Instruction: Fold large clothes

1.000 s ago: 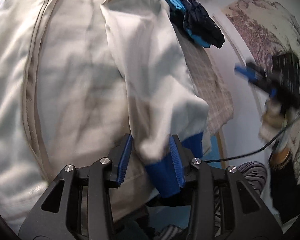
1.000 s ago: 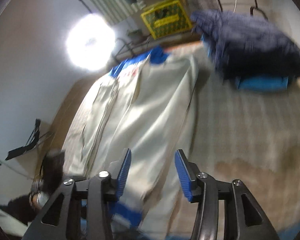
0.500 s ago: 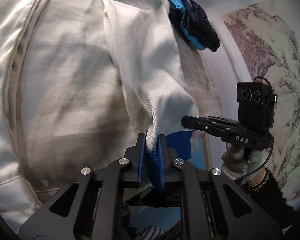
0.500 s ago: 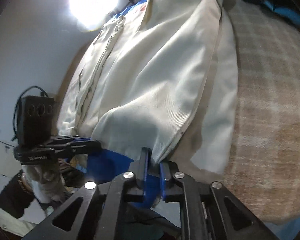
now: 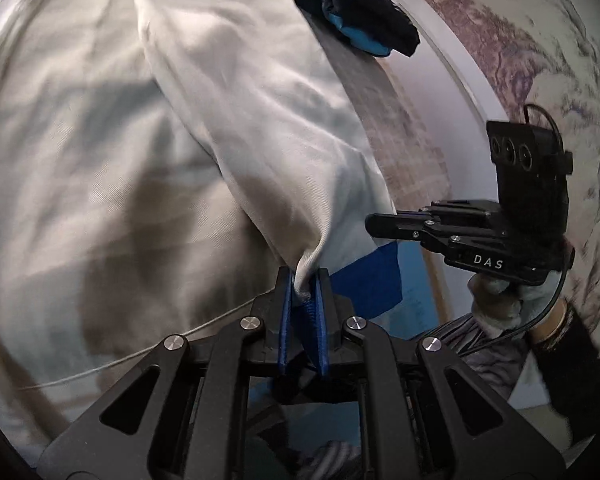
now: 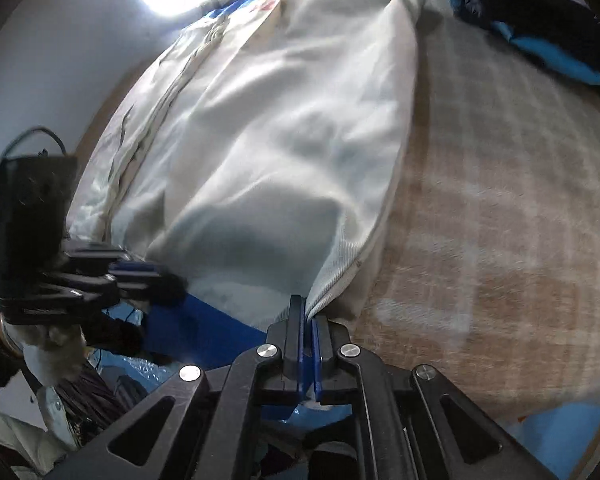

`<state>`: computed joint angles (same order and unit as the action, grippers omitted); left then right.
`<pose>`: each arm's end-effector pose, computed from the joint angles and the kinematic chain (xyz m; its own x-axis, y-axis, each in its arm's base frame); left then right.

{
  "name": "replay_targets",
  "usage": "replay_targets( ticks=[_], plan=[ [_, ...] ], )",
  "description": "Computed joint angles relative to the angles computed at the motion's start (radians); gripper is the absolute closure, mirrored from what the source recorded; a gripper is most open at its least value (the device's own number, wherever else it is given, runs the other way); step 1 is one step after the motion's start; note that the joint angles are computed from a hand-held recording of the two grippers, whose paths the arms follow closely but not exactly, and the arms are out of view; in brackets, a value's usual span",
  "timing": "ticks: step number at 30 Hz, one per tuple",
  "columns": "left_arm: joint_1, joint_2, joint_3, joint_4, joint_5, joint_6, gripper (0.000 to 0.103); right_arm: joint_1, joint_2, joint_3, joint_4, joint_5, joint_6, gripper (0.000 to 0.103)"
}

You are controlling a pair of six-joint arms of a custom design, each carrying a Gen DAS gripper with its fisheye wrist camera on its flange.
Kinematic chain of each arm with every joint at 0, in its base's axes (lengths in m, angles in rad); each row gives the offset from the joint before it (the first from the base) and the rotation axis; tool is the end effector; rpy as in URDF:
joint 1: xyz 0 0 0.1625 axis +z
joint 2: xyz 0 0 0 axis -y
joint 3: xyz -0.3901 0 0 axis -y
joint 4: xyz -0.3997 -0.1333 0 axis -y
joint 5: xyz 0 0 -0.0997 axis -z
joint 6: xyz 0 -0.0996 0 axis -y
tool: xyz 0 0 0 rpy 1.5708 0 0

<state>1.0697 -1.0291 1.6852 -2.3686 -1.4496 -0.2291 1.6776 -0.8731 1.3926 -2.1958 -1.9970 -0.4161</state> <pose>-0.1754 -0.6228 0.1691 -0.9639 0.2526 -0.0845 0.2636 0.9505 -0.1647 0.1669 -0.6924 0.1833 -0.7895 -0.4488 0.4186 -0.4648 0.8827 0.0698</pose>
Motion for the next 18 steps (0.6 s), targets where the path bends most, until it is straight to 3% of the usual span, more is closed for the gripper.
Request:
replay_targets(
  ticks=[2, 3, 5, 10, 12, 14, 18],
  plan=[
    [-0.009, -0.019, 0.006, 0.010, 0.021, 0.019, 0.094, 0.008, -0.006, -0.008, 0.020, 0.014, -0.041, 0.088],
    [-0.014, -0.033, 0.009, 0.026, 0.030, 0.031, 0.094, 0.011, -0.010, -0.012, 0.025, 0.023, -0.055, 0.070],
    [-0.025, -0.061, 0.005, 0.071, 0.057, 0.043, 0.094, 0.017, -0.035, -0.010, -0.003, 0.064, -0.093, 0.062],
    [-0.031, -0.085, -0.067, 0.129, 0.076, 0.029, 0.094, 0.008, -0.067, -0.025, -0.106, 0.172, -0.079, 0.063],
    [-0.029, -0.055, -0.144, 0.135, 0.106, 0.037, 0.094, 0.006, -0.049, -0.045, -0.119, 0.214, -0.058, 0.068],
    [-0.029, -0.001, -0.233, 0.130, 0.165, 0.050, 0.094, 0.012, -0.009, -0.063, -0.117, 0.216, -0.050, 0.071],
    [0.000, 0.179, -0.482, 0.140, 0.238, 0.054, 0.094, 0.026, 0.067, -0.090, -0.083, 0.141, -0.087, 0.073]
  ],
)
